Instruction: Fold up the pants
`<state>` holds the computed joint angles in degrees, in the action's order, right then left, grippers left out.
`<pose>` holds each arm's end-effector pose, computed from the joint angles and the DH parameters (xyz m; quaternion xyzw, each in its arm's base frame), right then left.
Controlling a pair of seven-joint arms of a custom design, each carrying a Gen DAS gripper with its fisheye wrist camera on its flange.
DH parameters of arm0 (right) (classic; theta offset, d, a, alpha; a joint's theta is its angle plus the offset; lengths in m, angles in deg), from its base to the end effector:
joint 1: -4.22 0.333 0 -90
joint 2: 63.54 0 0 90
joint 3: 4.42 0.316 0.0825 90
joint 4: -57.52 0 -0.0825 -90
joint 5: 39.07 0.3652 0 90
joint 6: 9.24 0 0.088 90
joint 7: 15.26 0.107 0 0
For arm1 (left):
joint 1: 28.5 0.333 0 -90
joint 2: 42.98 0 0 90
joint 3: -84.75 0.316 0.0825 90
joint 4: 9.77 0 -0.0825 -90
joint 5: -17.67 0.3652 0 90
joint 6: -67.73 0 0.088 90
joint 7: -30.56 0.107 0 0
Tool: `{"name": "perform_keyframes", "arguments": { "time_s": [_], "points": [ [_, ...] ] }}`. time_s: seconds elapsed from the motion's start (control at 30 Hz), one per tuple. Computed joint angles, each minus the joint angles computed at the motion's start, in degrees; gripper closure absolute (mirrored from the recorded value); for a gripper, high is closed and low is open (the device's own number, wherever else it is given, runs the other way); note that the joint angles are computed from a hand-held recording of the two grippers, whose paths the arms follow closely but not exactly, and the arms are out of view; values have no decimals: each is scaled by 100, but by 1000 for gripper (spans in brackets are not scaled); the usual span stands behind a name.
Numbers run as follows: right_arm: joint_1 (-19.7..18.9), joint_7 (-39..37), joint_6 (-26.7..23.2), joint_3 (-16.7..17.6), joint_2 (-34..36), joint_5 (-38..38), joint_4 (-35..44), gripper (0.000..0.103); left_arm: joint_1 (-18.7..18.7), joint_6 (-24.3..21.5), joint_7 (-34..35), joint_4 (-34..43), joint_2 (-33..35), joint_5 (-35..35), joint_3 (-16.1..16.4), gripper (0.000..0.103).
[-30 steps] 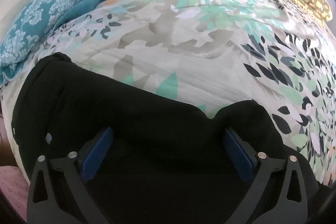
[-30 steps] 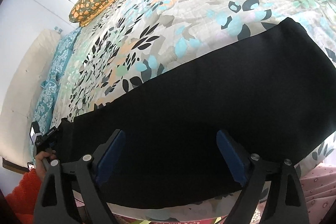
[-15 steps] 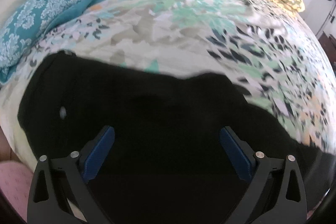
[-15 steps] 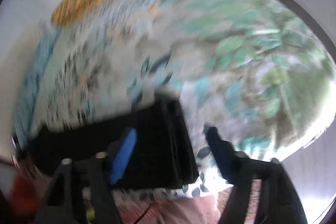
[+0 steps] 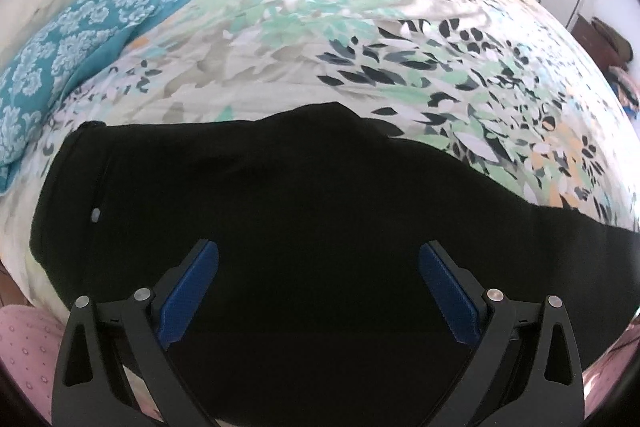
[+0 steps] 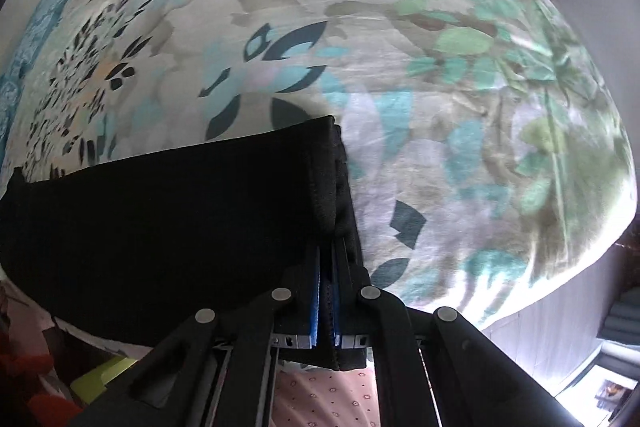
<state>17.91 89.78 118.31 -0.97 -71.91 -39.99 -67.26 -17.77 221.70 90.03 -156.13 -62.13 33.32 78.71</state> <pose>0.4838 0.1497 0.4810 -0.7195 0.6876 -0.0567 0.0794 0.4407 0.0261 0.4454 -0.8058 0.5373 -0.1367 0.2080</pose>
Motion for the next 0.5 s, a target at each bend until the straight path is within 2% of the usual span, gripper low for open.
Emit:
{"name": "perform_keyframes", "arguments": {
  "time_s": [0.03, 0.07, 0.13, 0.17, 0.23, 0.3, 0.37, 0.4, 0.5],
  "points": [
    [1, -68, 17, -12, -6, 24, 4, 97, 3, 10, -6, -19, -3, 11, -3, 2],
    [-5, -98, 51, -35, -35, 106, -21, 92, 17, 6, -15, -24, 10, 32, -6, 2],
    [-61, -87, 162, -101, -121, 257, -90, 67, 43, -33, -62, -51, 20, 59, -9, 2],
    [-98, -43, 278, -125, -191, 307, -169, 50, 51, -55, -81, -61, 26, 53, 2, 2],
    [-144, -132, 470, -210, -295, 546, -309, 47, 87, -77, -153, -94, 14, 66, 12, 2],
    [-165, -392, 390, -330, -240, 942, -304, 47, 140, -90, -249, -113, 8, 140, -11, 2],
    [-146, -989, 177, -528, -76, 1783, -254, 47, 189, -112, -346, -119, 8, 218, -23, 2],
    [-176, -1149, 35, -560, 6, 2051, -194, 47, 208, -133, -393, -119, 11, 244, -24, 2],
    [-298, -1494, 30, -580, 119, 2585, -192, 46, 226, -173, -484, -134, 3, 270, 0, 2]
  ]
}}
